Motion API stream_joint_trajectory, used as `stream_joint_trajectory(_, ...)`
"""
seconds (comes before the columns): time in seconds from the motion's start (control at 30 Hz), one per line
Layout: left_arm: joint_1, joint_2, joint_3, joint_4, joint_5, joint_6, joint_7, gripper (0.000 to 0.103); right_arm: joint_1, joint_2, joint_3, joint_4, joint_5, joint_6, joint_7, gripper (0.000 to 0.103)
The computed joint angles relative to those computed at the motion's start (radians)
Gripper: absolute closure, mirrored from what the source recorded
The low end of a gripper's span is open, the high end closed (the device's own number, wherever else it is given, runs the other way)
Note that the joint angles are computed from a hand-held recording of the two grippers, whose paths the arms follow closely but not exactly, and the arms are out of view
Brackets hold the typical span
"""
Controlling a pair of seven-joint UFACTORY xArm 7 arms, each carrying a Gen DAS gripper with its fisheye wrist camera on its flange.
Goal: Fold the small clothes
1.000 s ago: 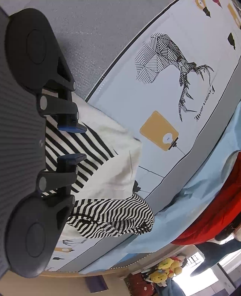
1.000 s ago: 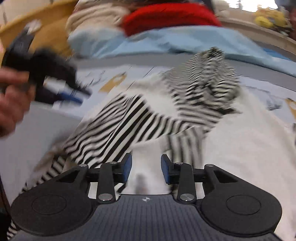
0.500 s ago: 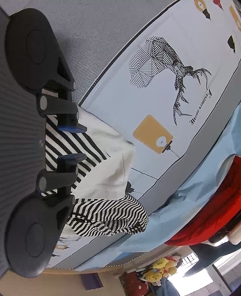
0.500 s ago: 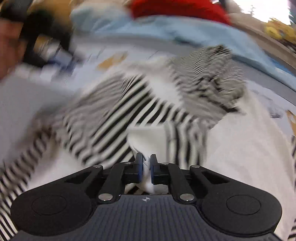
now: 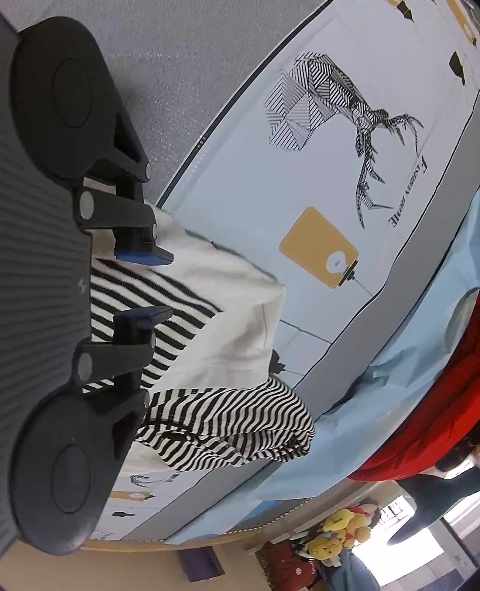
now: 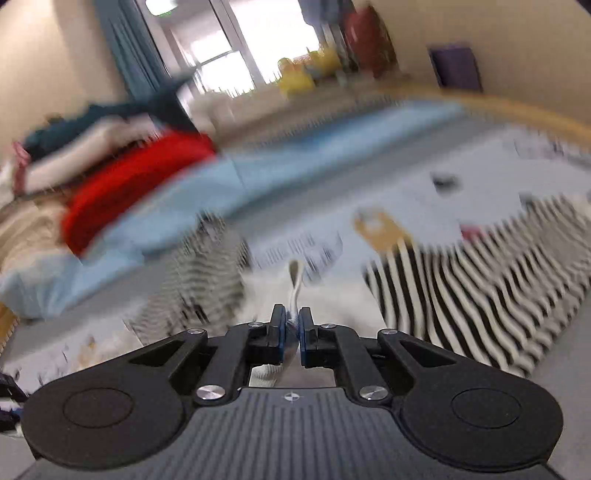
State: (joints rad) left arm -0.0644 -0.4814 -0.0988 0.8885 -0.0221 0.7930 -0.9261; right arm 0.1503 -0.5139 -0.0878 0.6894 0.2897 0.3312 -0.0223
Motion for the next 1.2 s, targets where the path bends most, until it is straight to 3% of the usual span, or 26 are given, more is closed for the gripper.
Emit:
stream_joint_trajectory(0.07, -0.007, 0.01, -0.002, 0.004, -0.004, -0.001, 0.005, 0.078, -0.064, 0.058, 0.027, 0.051, -0.07, 0.166, 0.086, 0.091)
stream_joint_trajectory(0.13, -0.014, 0.019, -0.001, 0.008, -0.01, -0.004, 0.014, 0.078, -0.144, 0.074, 0.077, 0.052, -0.117, 0.196, 0.193, 0.089)
stream_joint_trajectory(0.23, -0.02, 0.028, -0.002, 0.012, -0.013, -0.004, 0.021, 0.078, -0.145, 0.076, 0.07, 0.049, -0.133, 0.156, 0.21, 0.089)
stream_joint_trajectory(0.43, -0.029, 0.037, 0.001, 0.014, -0.023, -0.003, 0.033, 0.078, -0.057, 0.062, -0.003, 0.034, -0.038, 0.076, 0.112, 0.084)
stream_joint_trajectory(0.53, -0.031, 0.037, 0.005, 0.011, -0.028, 0.0, 0.042, 0.078, -0.046, 0.094, -0.022, 0.078, -0.01, 0.198, 0.077, 0.078)
stream_joint_trajectory(0.6, -0.032, 0.035, 0.01, 0.006, -0.035, 0.004, 0.05, 0.078, -0.11, 0.133, 0.036, 0.116, -0.113, 0.314, 0.126, 0.078)
stream_joint_trajectory(0.67, -0.031, 0.03, 0.015, -0.002, -0.041, 0.008, 0.055, 0.078, -0.162, 0.149, 0.082, 0.123, -0.204, 0.361, 0.21, 0.078)
stream_joint_trajectory(1.2, -0.041, 0.059, 0.022, -0.022, -0.096, 0.016, 0.08, 0.078, -0.158, 0.121, 0.044, 0.111, -0.144, 0.208, 0.203, 0.078)
